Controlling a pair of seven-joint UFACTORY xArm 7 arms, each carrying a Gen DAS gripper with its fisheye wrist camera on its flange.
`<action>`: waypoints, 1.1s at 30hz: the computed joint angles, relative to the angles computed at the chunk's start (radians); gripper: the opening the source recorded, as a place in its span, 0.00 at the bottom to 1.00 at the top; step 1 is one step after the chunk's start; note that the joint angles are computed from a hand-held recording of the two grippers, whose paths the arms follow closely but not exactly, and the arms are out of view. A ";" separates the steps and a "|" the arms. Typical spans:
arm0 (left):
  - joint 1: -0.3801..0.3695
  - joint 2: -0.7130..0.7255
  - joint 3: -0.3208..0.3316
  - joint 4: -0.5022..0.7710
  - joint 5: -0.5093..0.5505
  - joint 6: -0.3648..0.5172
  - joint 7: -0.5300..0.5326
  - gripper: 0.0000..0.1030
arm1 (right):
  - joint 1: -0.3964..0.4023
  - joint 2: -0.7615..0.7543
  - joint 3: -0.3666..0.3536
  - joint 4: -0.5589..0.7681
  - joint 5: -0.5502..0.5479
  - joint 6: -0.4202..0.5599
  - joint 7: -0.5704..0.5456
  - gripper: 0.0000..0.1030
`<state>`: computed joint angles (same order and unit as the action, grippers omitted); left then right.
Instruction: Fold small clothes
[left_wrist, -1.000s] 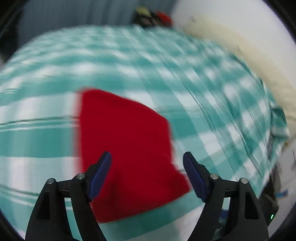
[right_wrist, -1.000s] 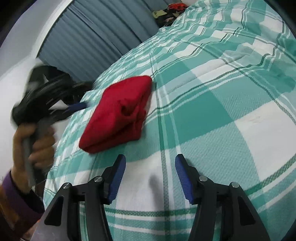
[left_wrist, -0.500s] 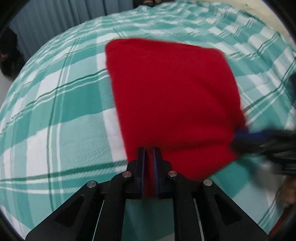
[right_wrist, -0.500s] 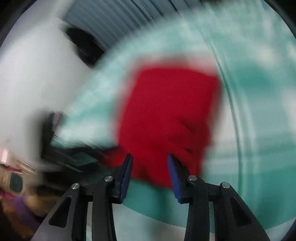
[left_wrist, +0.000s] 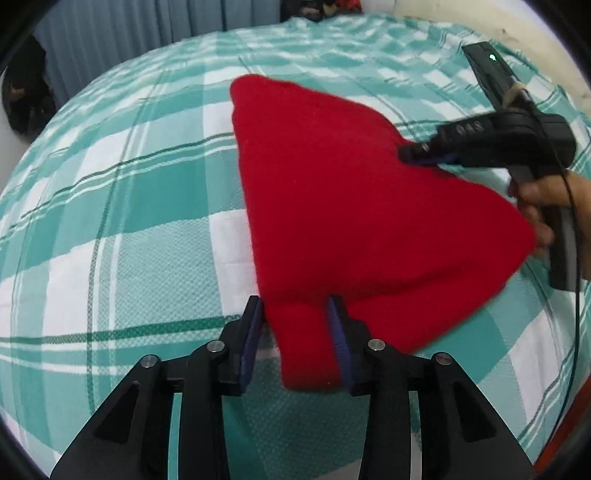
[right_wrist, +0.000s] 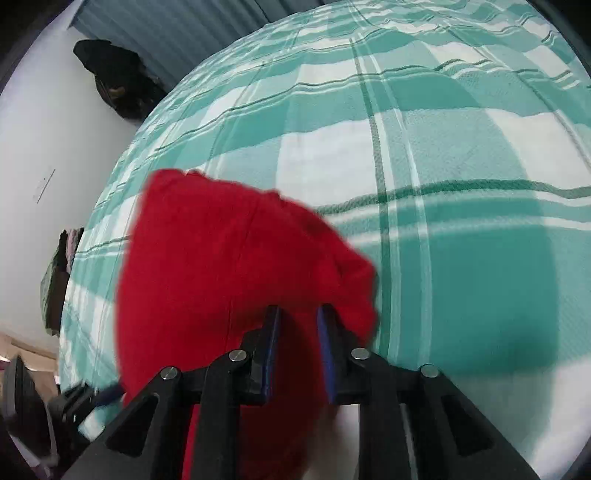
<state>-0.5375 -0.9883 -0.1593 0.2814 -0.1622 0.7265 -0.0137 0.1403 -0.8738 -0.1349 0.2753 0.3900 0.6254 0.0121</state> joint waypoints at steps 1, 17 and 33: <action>0.004 -0.031 0.013 0.006 -0.001 0.033 -0.003 0.43 | -0.008 -0.026 0.016 -0.010 -0.003 -0.031 0.008 0.24; -0.056 0.049 0.157 -0.021 -0.311 -0.045 0.151 0.81 | 0.114 -0.135 -0.335 -0.132 0.349 -0.117 -0.223 0.55; 0.089 -0.065 0.218 0.234 -0.318 0.223 0.192 0.30 | 0.300 -0.024 -0.132 0.240 0.445 -0.116 -0.294 0.18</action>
